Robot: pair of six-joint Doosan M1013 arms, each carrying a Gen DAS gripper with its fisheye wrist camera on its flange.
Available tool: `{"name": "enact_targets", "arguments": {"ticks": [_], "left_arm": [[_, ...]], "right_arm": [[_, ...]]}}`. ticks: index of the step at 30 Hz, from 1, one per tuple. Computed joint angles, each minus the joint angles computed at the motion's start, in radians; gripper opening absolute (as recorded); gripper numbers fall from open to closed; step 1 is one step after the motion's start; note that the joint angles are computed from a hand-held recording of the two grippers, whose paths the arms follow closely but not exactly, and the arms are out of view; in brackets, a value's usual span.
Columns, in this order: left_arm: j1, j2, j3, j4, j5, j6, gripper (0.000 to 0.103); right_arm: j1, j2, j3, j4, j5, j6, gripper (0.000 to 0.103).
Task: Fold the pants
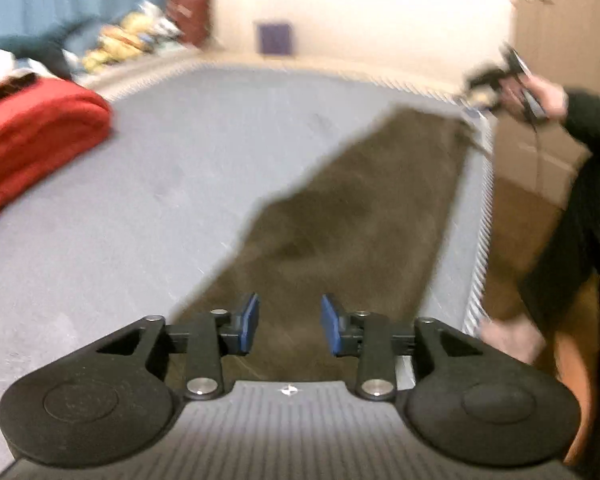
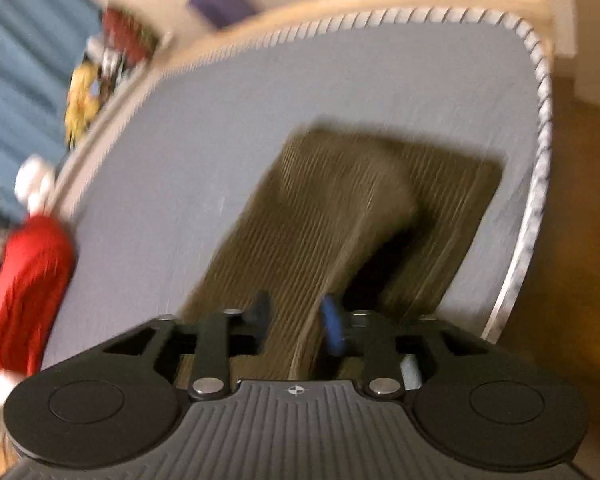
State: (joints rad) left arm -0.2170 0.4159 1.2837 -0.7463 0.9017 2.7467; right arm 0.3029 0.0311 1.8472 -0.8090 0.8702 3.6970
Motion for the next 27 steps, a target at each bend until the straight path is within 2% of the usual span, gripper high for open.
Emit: {"name": "enact_targets", "arguments": {"ticks": [1, 3, 5, 7, 8, 10, 13, 16, 17, 19, 21, 24, 26, 27], "left_arm": [[-0.006, -0.005, 0.010, 0.011, -0.051, -0.032, 0.048], [-0.028, -0.011, 0.026, 0.087, -0.177, -0.146, 0.050], [-0.051, -0.004, 0.020, 0.243, -0.263, -0.365, 0.051], [-0.067, 0.005, 0.013, 0.391, -0.314, -0.576, 0.052], [-0.074, 0.012, 0.006, 0.459, -0.318, -0.665, 0.052], [-0.082, 0.017, 0.004, 0.546, -0.342, -0.760, 0.052], [-0.087, 0.030, -0.020, 0.609, -0.335, -0.853, 0.052], [-0.092, 0.040, -0.039, 0.675, -0.329, -0.944, 0.053], [-0.091, 0.043, -0.044, 0.685, -0.325, -0.963, 0.053], [-0.093, 0.055, -0.064, 0.712, -0.309, -0.994, 0.053], [-0.096, 0.065, -0.080, 0.721, -0.295, -1.002, 0.053], [-0.099, 0.077, -0.095, 0.711, -0.294, -0.990, 0.053], [-0.103, 0.076, -0.093, 0.701, -0.299, -0.977, 0.053], [-0.105, 0.075, -0.091, 0.690, -0.302, -0.964, 0.053]], "right_arm": [[0.000, -0.002, 0.007, -0.050, 0.025, 0.035, 0.051], [-0.008, 0.000, 0.023, -0.104, 0.054, 0.088, 0.051], [-0.024, 0.002, 0.050, -0.119, 0.023, 0.154, 0.051], [-0.048, 0.019, 0.053, -0.056, -0.007, 0.154, 0.051], [-0.059, 0.024, 0.050, -0.020, -0.008, 0.147, 0.051], [-0.074, 0.037, 0.042, 0.022, -0.018, 0.145, 0.051], [-0.086, 0.044, 0.042, 0.035, -0.013, 0.195, 0.056], [-0.089, 0.049, 0.021, 0.113, 0.074, 0.249, 0.057], [-0.092, 0.042, 0.027, 0.129, 0.072, 0.270, 0.057], [-0.089, 0.027, 0.041, 0.123, 0.038, 0.311, 0.057], [-0.088, 0.024, 0.051, 0.043, 0.000, 0.323, 0.057], [-0.120, 0.023, 0.087, -0.033, -0.126, 0.331, 0.057], [-0.145, 0.026, 0.103, -0.003, -0.166, 0.326, 0.053], [-0.153, 0.027, 0.117, -0.018, -0.190, 0.374, 0.052]]}}
